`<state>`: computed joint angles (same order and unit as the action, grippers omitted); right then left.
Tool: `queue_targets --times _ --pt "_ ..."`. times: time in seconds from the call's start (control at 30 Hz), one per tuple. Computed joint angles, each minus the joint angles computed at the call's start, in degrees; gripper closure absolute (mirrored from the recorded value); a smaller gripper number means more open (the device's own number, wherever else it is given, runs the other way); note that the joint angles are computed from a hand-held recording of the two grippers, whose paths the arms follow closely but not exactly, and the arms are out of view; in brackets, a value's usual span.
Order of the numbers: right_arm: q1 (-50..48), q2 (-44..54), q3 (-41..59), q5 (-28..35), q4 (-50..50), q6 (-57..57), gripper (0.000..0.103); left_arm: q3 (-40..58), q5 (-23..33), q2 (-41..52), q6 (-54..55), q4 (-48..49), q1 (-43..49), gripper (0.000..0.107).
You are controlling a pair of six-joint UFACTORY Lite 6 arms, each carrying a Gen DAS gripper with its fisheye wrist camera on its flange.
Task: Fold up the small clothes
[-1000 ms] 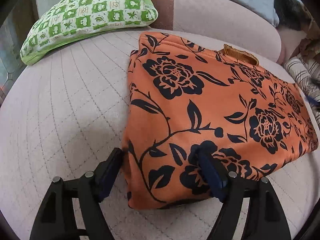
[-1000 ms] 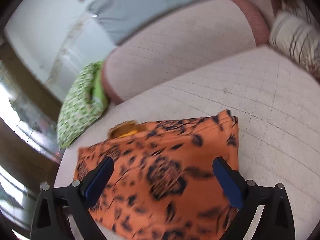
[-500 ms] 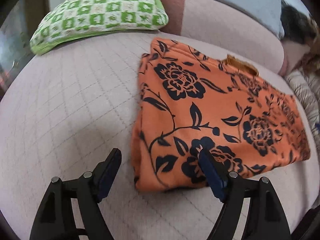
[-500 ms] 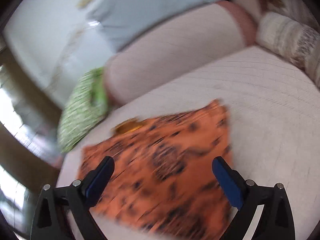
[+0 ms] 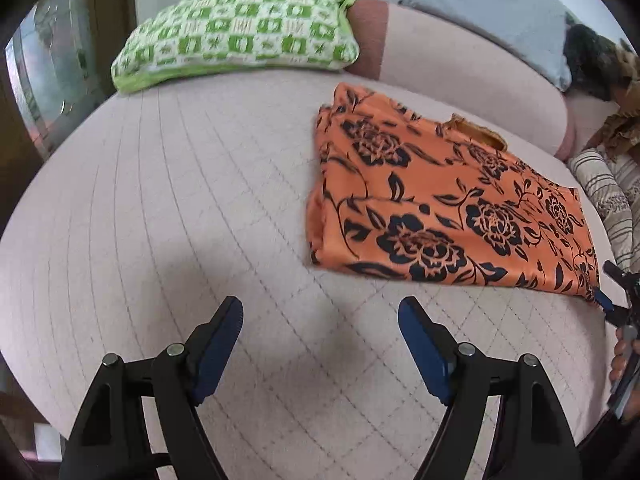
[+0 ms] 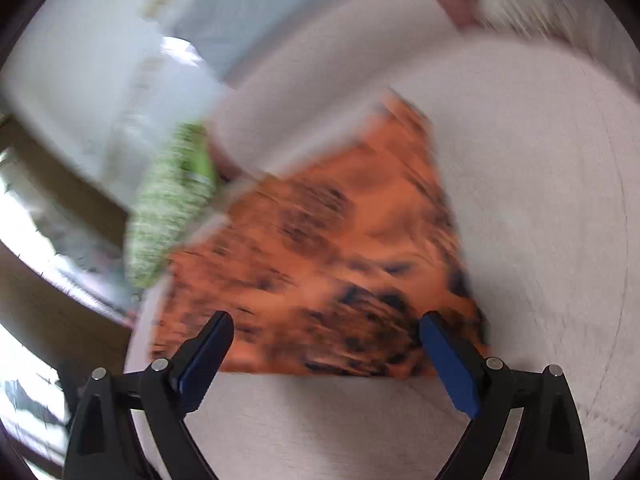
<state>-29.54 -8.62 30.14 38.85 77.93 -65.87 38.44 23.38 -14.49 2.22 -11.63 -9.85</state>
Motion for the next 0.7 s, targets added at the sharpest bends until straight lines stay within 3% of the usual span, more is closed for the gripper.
queue_targets --times 0.07,0.17,0.23,0.3,0.4,0.47,0.53,0.57,0.63,0.7 --pt "-2.5 -0.4 0.8 3.4 -0.1 -1.0 0.009 0.7 0.2 -0.8 -2.5 0.7 -1.1 0.027" --pt "-1.4 -11.6 -1.7 -0.2 -1.8 0.4 0.008 3.4 -1.3 0.9 -9.2 5.5 -3.9 0.027" --pt "-1.2 -9.4 -1.5 0.1 -1.3 0.1 0.008 6.8 -2.8 4.7 -13.0 8.6 -5.5 0.027" --pt "-0.6 -4.4 0.4 -1.8 -7.0 6.1 0.010 10.9 -5.0 9.9 -16.1 11.3 -6.3 0.027" --pt "0.5 -7.6 1.5 -1.1 -7.0 7.8 0.010 15.5 -8.5 17.7 -11.1 7.5 -4.9 0.027" --pt "1.0 -9.6 4.2 0.4 -6.2 8.0 0.008 20.5 -7.5 26.3 -10.5 7.9 -3.5 0.027" --pt "3.4 -6.1 9.2 0.9 -6.6 9.3 0.008 23.3 -6.3 32.7 -8.3 6.9 -1.7 0.026" --pt "4.8 -1.8 13.5 1.3 -6.1 9.2 0.008 22.6 -7.8 32.3 -8.2 7.6 -1.6 0.026" --pt "7.0 8.0 22.3 3.1 -5.2 9.4 0.008 22.8 -5.8 30.0 -7.2 8.0 -1.7 0.026" --pt "7.5 18.3 32.1 4.2 -5.4 11.0 0.008 23.5 -5.5 27.2 0.8 0.3 -0.7 0.026"
